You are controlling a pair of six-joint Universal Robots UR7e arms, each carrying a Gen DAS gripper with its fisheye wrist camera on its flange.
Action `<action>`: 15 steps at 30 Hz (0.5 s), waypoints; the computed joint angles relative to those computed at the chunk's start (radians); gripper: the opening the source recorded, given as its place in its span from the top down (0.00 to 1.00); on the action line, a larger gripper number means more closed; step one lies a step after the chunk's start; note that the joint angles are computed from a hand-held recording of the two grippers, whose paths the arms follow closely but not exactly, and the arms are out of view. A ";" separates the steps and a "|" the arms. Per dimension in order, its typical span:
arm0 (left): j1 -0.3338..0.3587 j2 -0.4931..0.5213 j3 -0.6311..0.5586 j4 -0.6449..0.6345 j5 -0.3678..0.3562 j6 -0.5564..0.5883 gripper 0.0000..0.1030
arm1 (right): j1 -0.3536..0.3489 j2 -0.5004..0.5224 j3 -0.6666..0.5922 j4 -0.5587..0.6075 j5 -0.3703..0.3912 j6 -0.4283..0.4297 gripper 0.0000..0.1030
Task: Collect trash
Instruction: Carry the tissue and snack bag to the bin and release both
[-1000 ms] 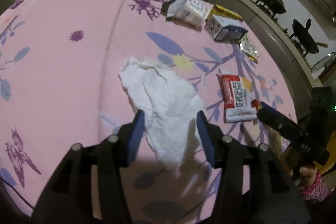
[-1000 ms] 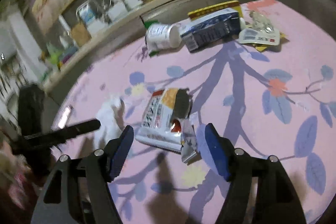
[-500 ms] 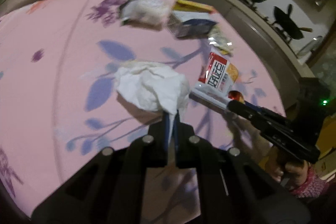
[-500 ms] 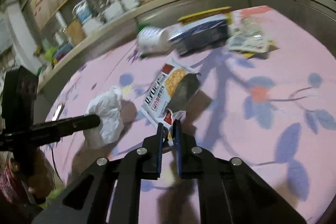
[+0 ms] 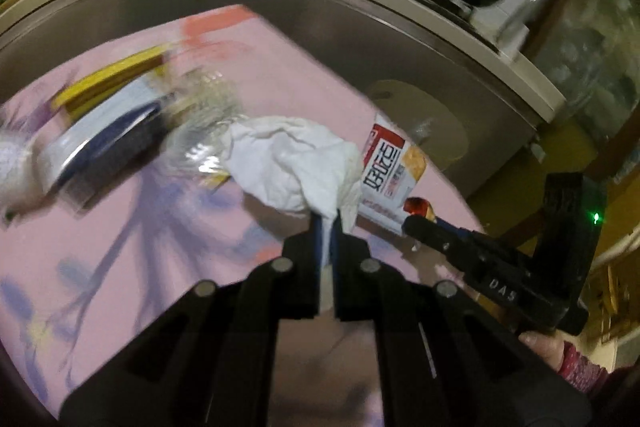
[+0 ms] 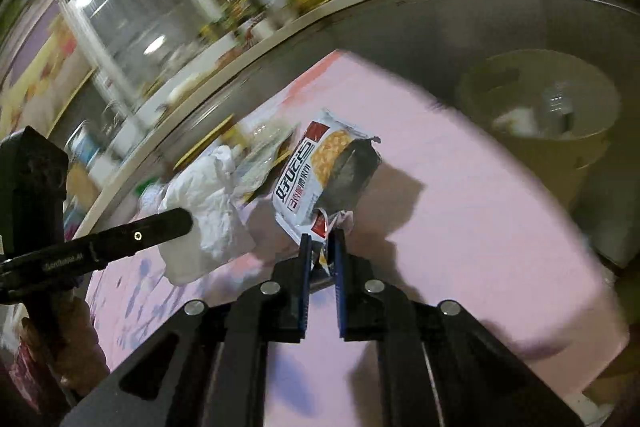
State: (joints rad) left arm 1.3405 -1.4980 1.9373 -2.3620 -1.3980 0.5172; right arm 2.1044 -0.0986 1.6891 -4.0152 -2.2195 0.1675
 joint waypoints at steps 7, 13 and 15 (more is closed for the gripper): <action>-0.151 0.221 -0.054 -0.073 -0.013 -0.028 0.96 | -0.116 -0.108 0.154 -0.206 -0.036 -0.008 0.92; -0.217 0.400 -0.118 -0.143 0.027 -0.026 0.96 | -0.215 -0.181 0.216 -0.258 -0.040 -0.051 0.92; -0.222 0.436 -0.135 -0.147 0.040 -0.031 0.96 | -0.233 -0.187 0.216 -0.259 -0.045 -0.057 0.91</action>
